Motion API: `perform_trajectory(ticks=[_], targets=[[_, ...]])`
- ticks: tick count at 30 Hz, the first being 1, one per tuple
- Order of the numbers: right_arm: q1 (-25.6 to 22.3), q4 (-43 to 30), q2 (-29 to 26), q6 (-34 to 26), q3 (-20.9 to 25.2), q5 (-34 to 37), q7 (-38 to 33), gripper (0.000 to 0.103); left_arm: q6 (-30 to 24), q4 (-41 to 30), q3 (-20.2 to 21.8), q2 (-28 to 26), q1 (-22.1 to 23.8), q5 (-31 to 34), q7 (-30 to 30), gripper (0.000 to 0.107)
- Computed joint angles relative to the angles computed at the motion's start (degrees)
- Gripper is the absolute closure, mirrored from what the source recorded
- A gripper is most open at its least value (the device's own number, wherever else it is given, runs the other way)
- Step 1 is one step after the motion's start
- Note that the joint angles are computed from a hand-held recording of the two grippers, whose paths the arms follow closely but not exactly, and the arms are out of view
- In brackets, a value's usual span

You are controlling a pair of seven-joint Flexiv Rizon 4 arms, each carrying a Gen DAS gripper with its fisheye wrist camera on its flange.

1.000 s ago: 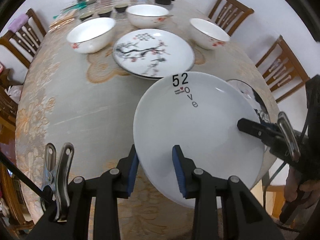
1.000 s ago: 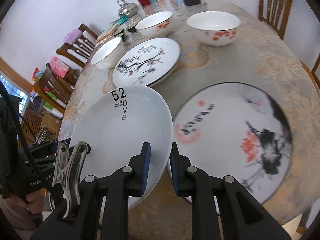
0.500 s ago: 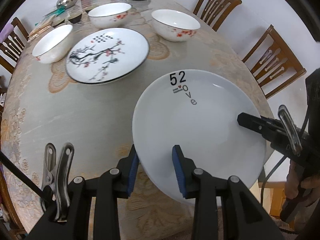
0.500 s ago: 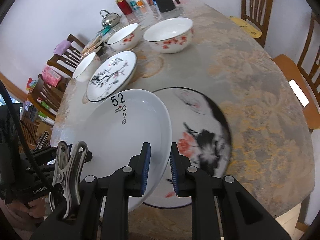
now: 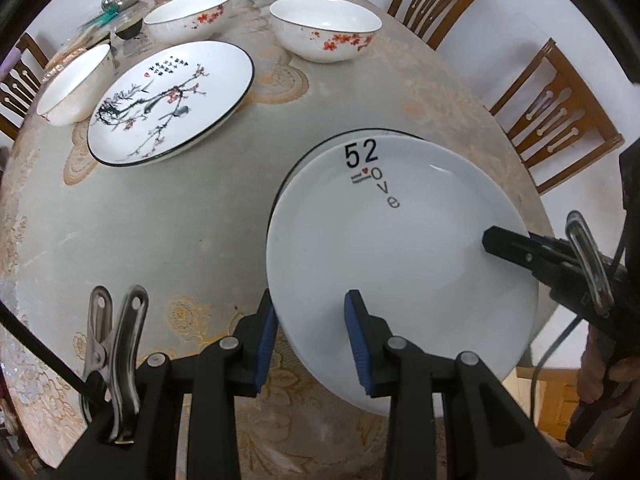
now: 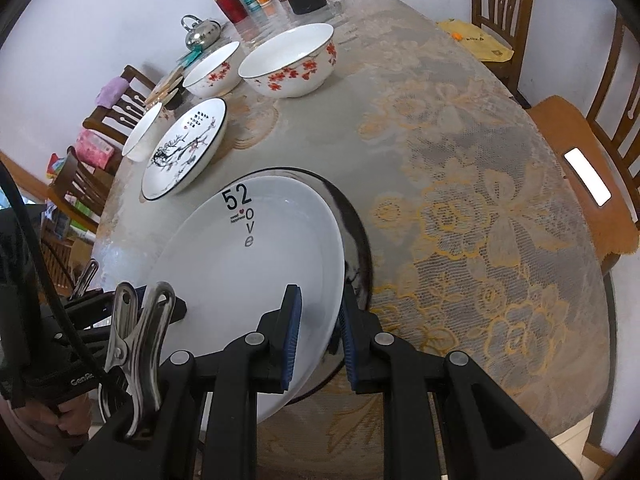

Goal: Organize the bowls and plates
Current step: 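Lower the lettered white plate onto the lotus plate with the right gripper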

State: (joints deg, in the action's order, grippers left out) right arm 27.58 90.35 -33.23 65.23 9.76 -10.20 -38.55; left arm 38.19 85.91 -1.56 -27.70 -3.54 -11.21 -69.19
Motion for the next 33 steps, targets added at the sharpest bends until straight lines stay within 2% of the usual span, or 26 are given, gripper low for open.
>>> perform_trajectory(ticks=[8, 11, 27, 33], targets=[[-0.6, -1.6, -0.8, -3.3, 1.2, 0.9, -3.4, 0.084, 1.0, -0.5, 1.2, -0.4, -1.6, 3.9, -2.6, 0.072], [-0.4, -1.6, -0.8, -3.4, 0.9, 1.1, -3.8, 0.084, 0.4, -0.4, 0.8, -0.8, -1.0, 2.7, -3.4, 0.072], [-0.6, -1.9, -0.3, -3.8, 0.9, 2.7, -3.6, 0.083, 3.2, 0.5, 1.4, -0.5, -2.1, 6.1, -3.5, 0.072], [-1.0, -1.9, -0.1, -4.3, 1.5, 3.4, -4.0, 0.083, 1.8, 0.4, 1.1, -0.7, -1.7, 5.1, -3.9, 0.073]])
